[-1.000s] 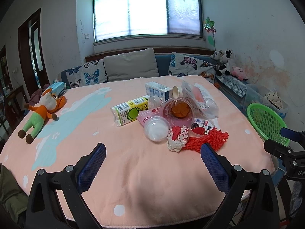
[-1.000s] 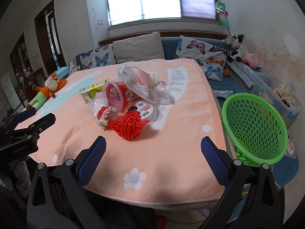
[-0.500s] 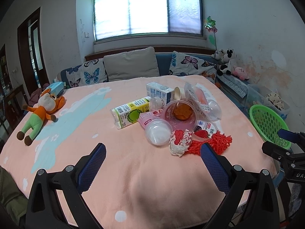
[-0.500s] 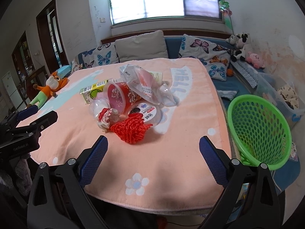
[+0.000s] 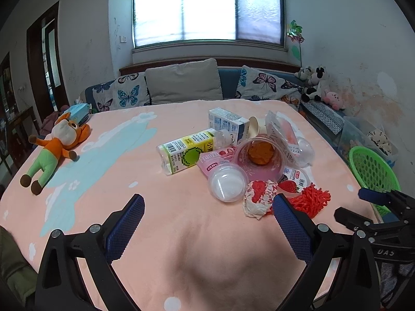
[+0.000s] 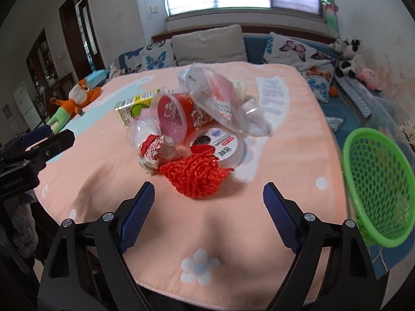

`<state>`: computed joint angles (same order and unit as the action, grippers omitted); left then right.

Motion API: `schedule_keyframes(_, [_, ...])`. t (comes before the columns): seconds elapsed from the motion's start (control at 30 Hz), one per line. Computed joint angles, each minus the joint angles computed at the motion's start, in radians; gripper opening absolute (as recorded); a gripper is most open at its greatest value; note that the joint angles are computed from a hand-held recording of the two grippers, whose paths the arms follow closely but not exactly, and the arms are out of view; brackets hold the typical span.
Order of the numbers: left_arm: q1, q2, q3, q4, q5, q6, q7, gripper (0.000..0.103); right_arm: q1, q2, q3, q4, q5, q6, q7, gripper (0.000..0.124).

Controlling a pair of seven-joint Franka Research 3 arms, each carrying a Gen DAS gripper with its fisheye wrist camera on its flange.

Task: Collect trash
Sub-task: 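Grasp the red mesh net with the right gripper and lift it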

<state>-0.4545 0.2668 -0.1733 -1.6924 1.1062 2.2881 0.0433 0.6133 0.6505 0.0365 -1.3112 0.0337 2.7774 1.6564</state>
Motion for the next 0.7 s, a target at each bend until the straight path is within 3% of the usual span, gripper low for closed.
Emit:
schedule_keyframes(0.33, [0.022, 0.017, 0.011, 0.006, -0.033, 0.040, 0.018, 0.095, -0.007, 0.211, 0.025, 0.314, 0.038, -0.168, -0.044, 0.075])
schedule_keyframes(0.47, [0.027, 0.034, 0.017, 0.025, -0.045, 0.059, 0.040, 0.095, -0.007, 0.289, 0.029, 0.432, 0.053, -0.227, -0.050, 0.065])
schedule_keyframes(0.57, [0.025, 0.055, 0.023, 0.050, -0.058, 0.066, 0.065, 0.093, -0.014, 0.307, 0.040, 0.456, 0.073, -0.239, -0.062, 0.056])
schedule_keyframes(0.63, [0.027, 0.068, 0.026, 0.066, -0.074, 0.080, 0.085, 0.086, -0.021, 0.288, 0.048, 0.420, 0.088, -0.218, -0.079, 0.052])
schedule_keyframes(0.7, [0.028, 0.083, 0.030, 0.085, -0.092, 0.100, 0.099, 0.085, -0.018, 0.265, 0.039, 0.382, 0.087, -0.198, -0.081, 0.047])
